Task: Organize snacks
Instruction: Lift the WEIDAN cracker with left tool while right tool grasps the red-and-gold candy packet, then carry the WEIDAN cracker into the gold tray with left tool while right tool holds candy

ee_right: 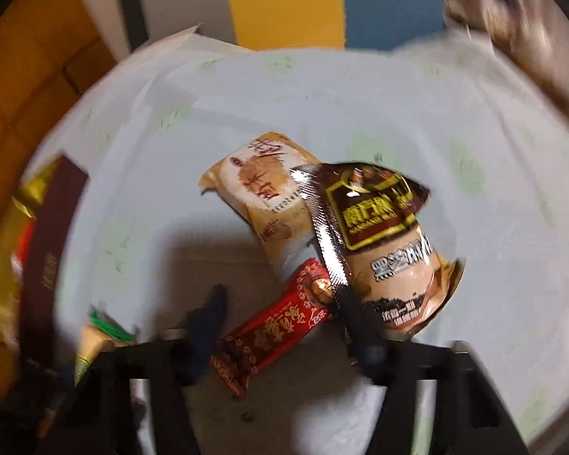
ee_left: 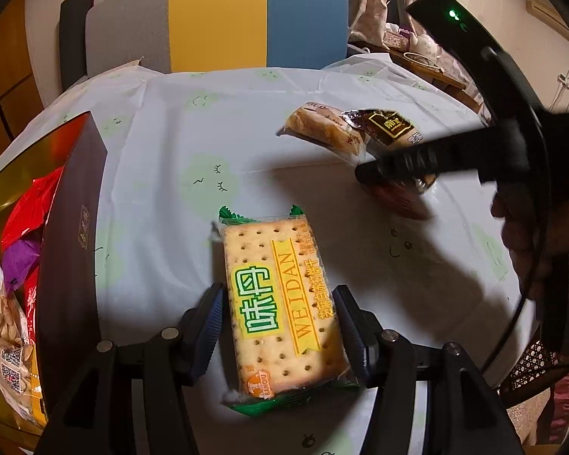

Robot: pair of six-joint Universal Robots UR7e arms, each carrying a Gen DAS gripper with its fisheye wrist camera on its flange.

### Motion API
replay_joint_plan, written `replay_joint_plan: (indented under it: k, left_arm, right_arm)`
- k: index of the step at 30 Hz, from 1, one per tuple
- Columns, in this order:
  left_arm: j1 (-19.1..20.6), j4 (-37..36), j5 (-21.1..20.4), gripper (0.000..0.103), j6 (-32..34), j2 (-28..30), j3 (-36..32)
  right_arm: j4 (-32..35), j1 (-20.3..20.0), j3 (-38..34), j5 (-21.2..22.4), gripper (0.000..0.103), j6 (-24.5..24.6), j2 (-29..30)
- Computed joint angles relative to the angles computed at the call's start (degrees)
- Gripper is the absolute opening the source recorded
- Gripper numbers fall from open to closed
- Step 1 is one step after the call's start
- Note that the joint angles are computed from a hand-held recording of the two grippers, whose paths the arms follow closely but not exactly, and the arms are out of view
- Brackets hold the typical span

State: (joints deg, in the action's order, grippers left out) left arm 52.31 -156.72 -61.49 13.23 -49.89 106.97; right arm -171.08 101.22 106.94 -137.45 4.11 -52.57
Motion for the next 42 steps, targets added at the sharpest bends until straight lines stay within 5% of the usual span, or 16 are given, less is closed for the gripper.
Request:
replay_joint_plan:
  k: [9, 13, 15, 26, 30, 34, 39, 40, 42]
  left_arm:
    - [0.27, -0.75, -0.89, 0.058, -0.16, -0.37, 0.48]
    - [0.38, -0.56, -0.99, 0.058, -0.34, -0.25, 0.24]
    - [0.36, -0.41, -0.92, 0.058, -0.48, -0.20, 0.15]
    - [0.11, -0.15, -0.22, 0.058, -0.90, -0.11, 0.13]
    - [0.04, 0.08, -0.07, 0.058, -1.10, -0.09, 0.05]
    - [0.03, -0.13, -0.08, 0.058, -1.07, -0.03, 0.09]
    - [0.09, -0.53, -0.23, 0.058, -0.96, -0.01, 0.23]
    - [0.14, -0.47, -0.38, 0.058, -0.94, -0.04, 0.20]
    - [0.43, 0.04, -0.99, 0.056, -1.21, -0.28, -0.07]
  right_arm:
    - [1.29, 1.67, 8.31, 7.35, 0.023, -11.03, -4.59]
    - [-1.55, 1.22, 12.28, 9.18, 0.026, -9.67, -6.98]
    - [-3.30, 1.52, 14.01, 9.25, 0.037, -6.72, -7.33]
    - [-8.38, 1.93, 19.15, 9.91, 0.043, -7.23, -10.03]
    - [-6.69, 2.23, 18.20, 10.29, 0.070, -5.46, -9.51]
    - [-7.58, 3.51, 18.91, 7.88, 0.070, -3.45, -9.73]
    - [-10.28, 4.26, 20.83, 7.70, 0.046, -1.58, -9.16]
    - [-10.88, 4.40, 20.67, 7.06, 0.029, -1.60, -8.31]
    - [-13.98, 5.63, 20.47, 2.19, 0.022, -2.29, -6.03]
